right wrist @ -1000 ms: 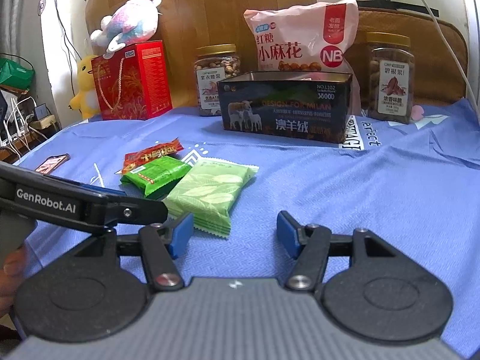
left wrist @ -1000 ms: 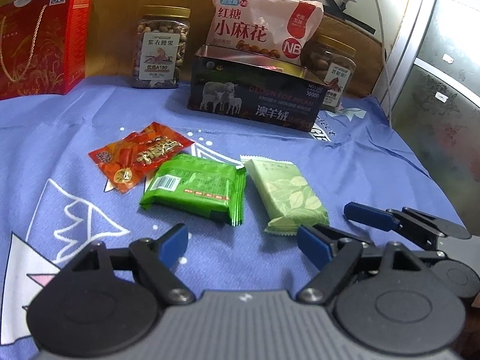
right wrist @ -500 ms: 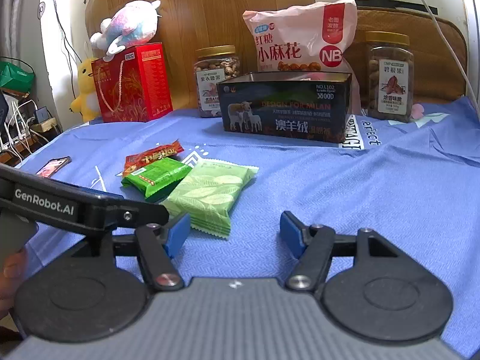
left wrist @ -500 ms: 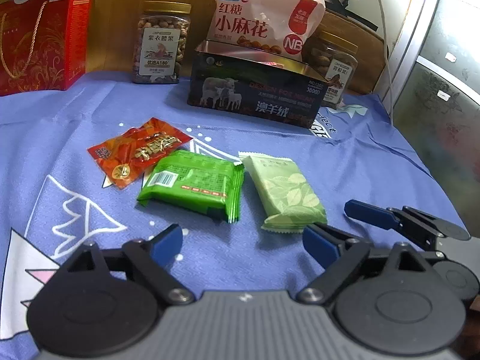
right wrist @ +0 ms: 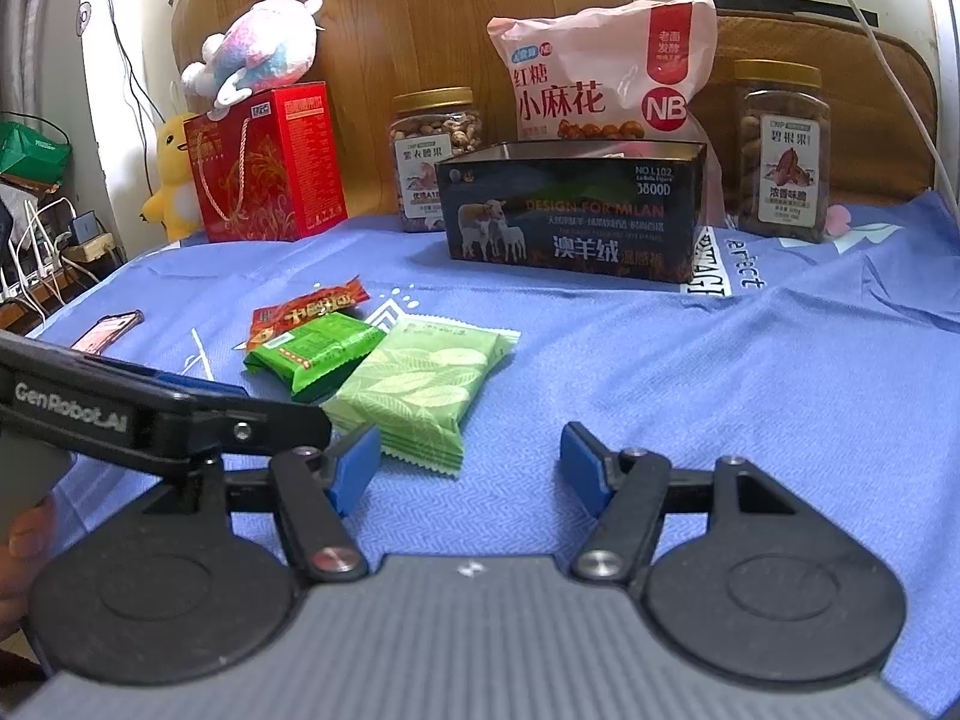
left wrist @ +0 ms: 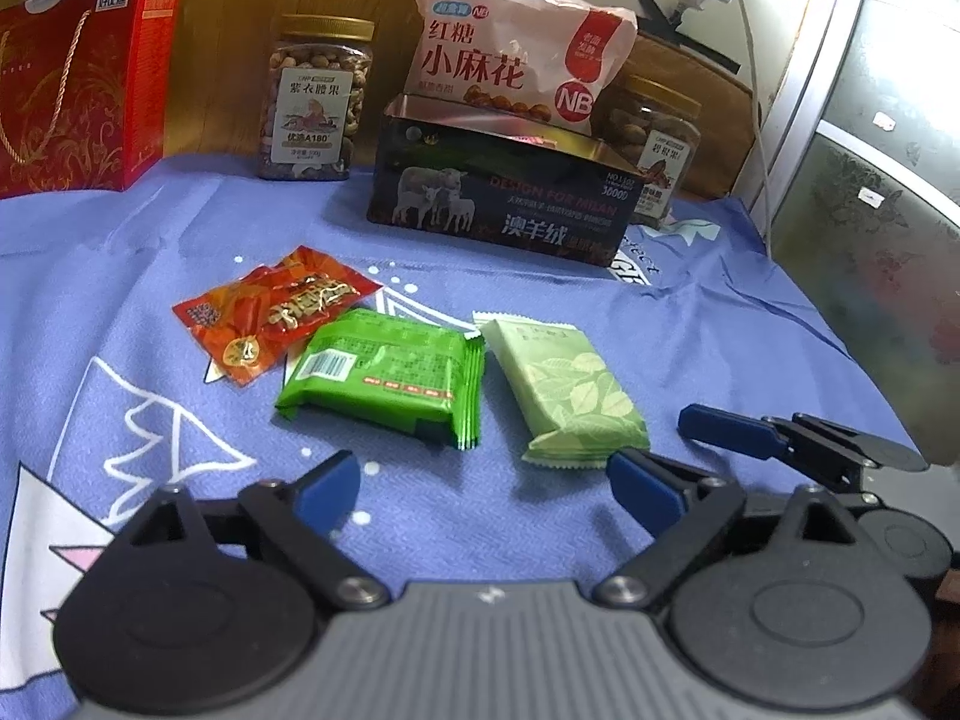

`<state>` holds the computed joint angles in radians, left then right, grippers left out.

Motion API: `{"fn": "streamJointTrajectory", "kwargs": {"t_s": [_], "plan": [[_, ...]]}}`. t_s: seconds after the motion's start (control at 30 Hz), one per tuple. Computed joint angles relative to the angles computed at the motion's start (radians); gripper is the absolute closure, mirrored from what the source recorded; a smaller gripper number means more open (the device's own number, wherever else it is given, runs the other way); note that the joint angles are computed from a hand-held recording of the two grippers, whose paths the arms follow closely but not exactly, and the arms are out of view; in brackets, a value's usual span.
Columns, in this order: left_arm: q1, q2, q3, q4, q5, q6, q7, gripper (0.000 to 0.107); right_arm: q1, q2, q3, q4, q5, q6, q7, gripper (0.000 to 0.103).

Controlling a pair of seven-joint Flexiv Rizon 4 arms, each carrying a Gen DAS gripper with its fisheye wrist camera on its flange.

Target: Organize snacks

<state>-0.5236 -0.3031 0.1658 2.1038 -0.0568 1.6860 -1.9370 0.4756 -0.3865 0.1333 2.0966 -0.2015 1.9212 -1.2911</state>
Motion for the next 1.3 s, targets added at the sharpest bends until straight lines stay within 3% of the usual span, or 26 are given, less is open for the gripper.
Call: {"fn": "streamJointTrajectory", "kwargs": {"t_s": [0.33,0.7,0.77,0.87,1.0,1.2,1.3], "plan": [[0.016,-0.013,-0.02,0.015,-0.03,0.053,0.038,0.007,-0.054,-0.009,0.044,-0.009,-0.044,-0.014,0.02,0.034],[-0.01,-0.016,-0.012,0.028,-0.104,0.071,0.099,0.007,-0.048,-0.009,0.037,-0.008,-0.05,-0.011,0.029,0.033],[-0.054,-0.017,0.033,0.023,-0.111,0.069,0.105,0.007,-0.049,-0.011,0.038,-0.008,-0.049,-0.009,0.031,0.033],[-0.173,-0.032,0.157,0.004,-0.118,0.065,0.11,0.007,-0.061,-0.014,0.048,-0.009,-0.057,-0.005,0.035,0.033],[-0.261,-0.046,0.245,-0.01,-0.125,0.068,0.125,0.006,-0.072,-0.017,0.056,-0.009,-0.066,-0.001,0.041,0.033],[-0.244,-0.042,0.206,0.01,-0.149,0.151,0.192,0.004,-0.073,-0.017,0.055,-0.008,-0.071,0.002,0.047,0.033],[-0.265,-0.042,0.214,0.008,-0.182,0.143,0.243,0.004,-0.07,-0.016,0.053,-0.007,-0.071,0.003,0.048,0.033]]}}
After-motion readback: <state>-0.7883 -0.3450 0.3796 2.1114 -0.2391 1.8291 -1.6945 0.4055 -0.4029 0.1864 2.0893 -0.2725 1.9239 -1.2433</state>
